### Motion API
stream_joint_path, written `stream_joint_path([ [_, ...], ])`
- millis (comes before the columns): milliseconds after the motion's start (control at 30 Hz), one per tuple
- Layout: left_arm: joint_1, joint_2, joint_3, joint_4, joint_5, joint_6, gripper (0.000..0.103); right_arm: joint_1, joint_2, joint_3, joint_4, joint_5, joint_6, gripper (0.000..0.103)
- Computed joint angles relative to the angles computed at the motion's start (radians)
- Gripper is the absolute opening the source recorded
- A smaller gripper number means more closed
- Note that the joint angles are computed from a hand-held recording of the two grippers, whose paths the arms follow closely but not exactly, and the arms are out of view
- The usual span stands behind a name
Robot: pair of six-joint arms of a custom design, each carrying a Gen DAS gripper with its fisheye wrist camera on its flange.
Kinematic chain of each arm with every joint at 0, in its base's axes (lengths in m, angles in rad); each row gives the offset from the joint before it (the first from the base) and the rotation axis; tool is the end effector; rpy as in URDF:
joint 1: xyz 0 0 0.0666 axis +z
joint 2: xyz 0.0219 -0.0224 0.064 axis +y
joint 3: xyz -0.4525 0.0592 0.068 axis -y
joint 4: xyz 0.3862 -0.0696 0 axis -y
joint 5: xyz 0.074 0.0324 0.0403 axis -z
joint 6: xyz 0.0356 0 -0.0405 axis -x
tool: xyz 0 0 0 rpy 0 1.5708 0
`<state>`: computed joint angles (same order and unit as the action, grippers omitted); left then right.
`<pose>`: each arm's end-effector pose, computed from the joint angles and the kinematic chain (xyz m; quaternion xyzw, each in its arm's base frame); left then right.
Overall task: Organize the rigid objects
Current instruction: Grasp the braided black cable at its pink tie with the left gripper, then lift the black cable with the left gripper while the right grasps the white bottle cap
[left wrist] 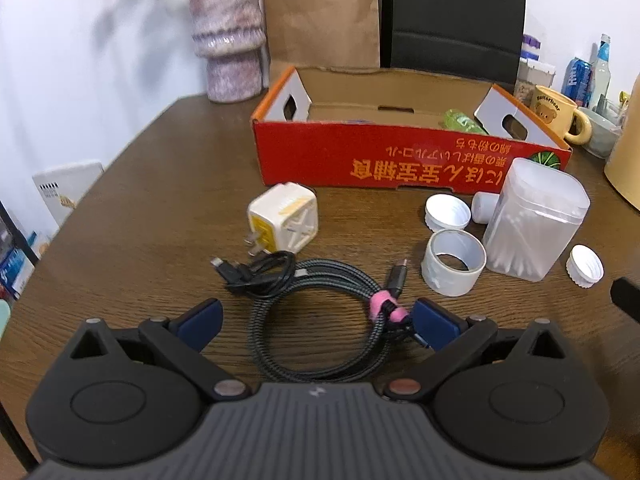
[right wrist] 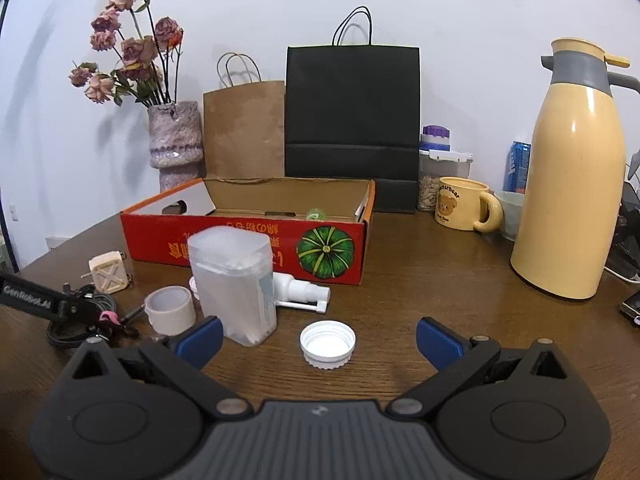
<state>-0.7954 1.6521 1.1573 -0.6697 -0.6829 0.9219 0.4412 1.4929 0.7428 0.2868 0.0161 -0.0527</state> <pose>0.3702 -0.3461 0.2993 -0.1258 0.9168 0.0704 0.3725 0.3937 0.1849 0.2746 -0.1600 0.8354 0.1219 0.5116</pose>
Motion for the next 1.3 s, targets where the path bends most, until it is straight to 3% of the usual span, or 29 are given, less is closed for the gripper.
stream_joint_path([
  [333,0.036,0.050,0.047,-0.032,0.079,0.006,0.103,-0.003,0.011,0.010,-0.019,-0.007,-0.015,0.103],
  [533,0.039,0.051,0.035,-0.024,0.076,0.016,0.103,-0.002,0.013,0.011,-0.024,-0.005,-0.015,0.103],
  [700,0.025,0.066,0.048,-0.061,0.024,0.011,0.103,-0.001,0.015,0.011,-0.025,-0.001,-0.017,0.103],
  [967,0.037,0.043,-0.011,0.045,0.041,0.024,0.103,-0.001,0.017,0.012,-0.029,0.001,-0.018,0.103],
  [1300,0.025,0.043,-0.022,0.064,0.011,0.025,0.101,0.002,0.023,0.019,-0.045,0.013,-0.020,0.103],
])
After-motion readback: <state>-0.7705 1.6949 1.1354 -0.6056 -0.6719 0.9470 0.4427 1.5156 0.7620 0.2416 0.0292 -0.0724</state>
